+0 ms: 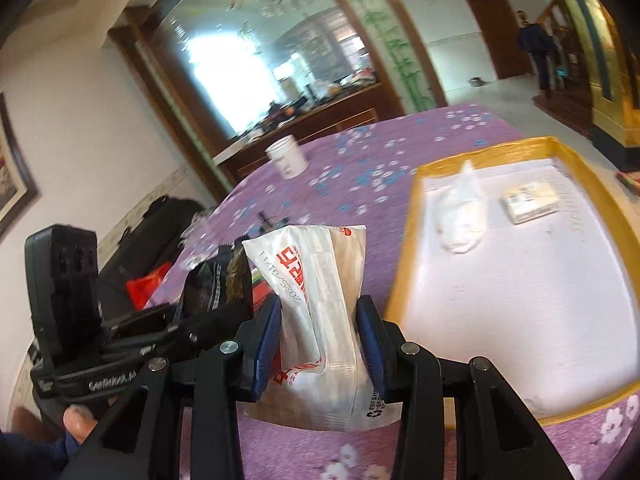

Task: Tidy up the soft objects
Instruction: 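Carry both held bags into the yellow tray and open both grippers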

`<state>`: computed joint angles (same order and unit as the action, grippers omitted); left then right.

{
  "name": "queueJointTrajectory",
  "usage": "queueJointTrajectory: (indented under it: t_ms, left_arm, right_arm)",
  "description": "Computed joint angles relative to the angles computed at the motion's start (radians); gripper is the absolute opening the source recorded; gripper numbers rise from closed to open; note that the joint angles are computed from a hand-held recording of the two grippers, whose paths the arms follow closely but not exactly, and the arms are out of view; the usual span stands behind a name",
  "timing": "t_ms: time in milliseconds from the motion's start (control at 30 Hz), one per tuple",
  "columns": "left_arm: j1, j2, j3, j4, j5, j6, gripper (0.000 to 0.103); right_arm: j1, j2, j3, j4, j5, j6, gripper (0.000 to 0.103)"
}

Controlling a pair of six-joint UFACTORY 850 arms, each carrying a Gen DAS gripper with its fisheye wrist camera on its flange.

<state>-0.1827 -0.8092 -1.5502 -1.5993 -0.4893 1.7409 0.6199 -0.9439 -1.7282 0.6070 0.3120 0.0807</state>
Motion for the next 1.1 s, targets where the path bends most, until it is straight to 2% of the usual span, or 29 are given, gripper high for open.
queueJointTrajectory:
  t_ms: [133,333,400,533,667,733,800,833,1100]
  left_arm:
    - [-0.046,-0.067,-0.112,0.16,-0.012,-0.174,0.043]
    - [-0.116,-0.18,-0.288,0.372,-0.027,-0.406,0.043]
    - [-0.143,-0.221,-0.351,0.453,-0.007,-0.493,0.043]
    - [-0.169,-0.299,-0.472,0.593,-0.026,-0.676,0.043]
    - [-0.18,-0.318,-0.479,0.627,0.017,-0.704,0.044]
    - [-0.179,-0.321,-0.477,0.612,0.013,-0.694,0.044]
    - [-0.183,-0.303,-0.446,0.583,0.048,-0.645,0.044]
    - [-0.185,-0.301,-0.441,0.575,0.055,-0.633,0.044]
    - [-0.182,-0.307,-0.446,0.551,0.048,-0.601,0.045]
  right_arm:
    - [-0.014,0.021,0.044,0.237,0.068,-0.148,0.042]
    - [-0.046,0.024,0.068,0.375,0.105,-0.174,0.042]
    - [-0.051,0.015,0.051,0.513,0.116,-0.289,0.042]
    - [-0.059,-0.006,0.027,0.677,0.136,-0.42,0.042]
    - [-0.06,-0.027,0.004,0.786,0.152,-0.522,0.042]
    - [-0.065,-0.04,-0.01,0.827,0.141,-0.551,0.042]
    - [-0.074,-0.049,-0.021,0.815,0.12,-0.54,0.042]
    - [-0.071,-0.048,-0.02,0.822,0.136,-0.55,0.043]
    - [-0.071,-0.05,-0.023,0.827,0.138,-0.566,0.046]
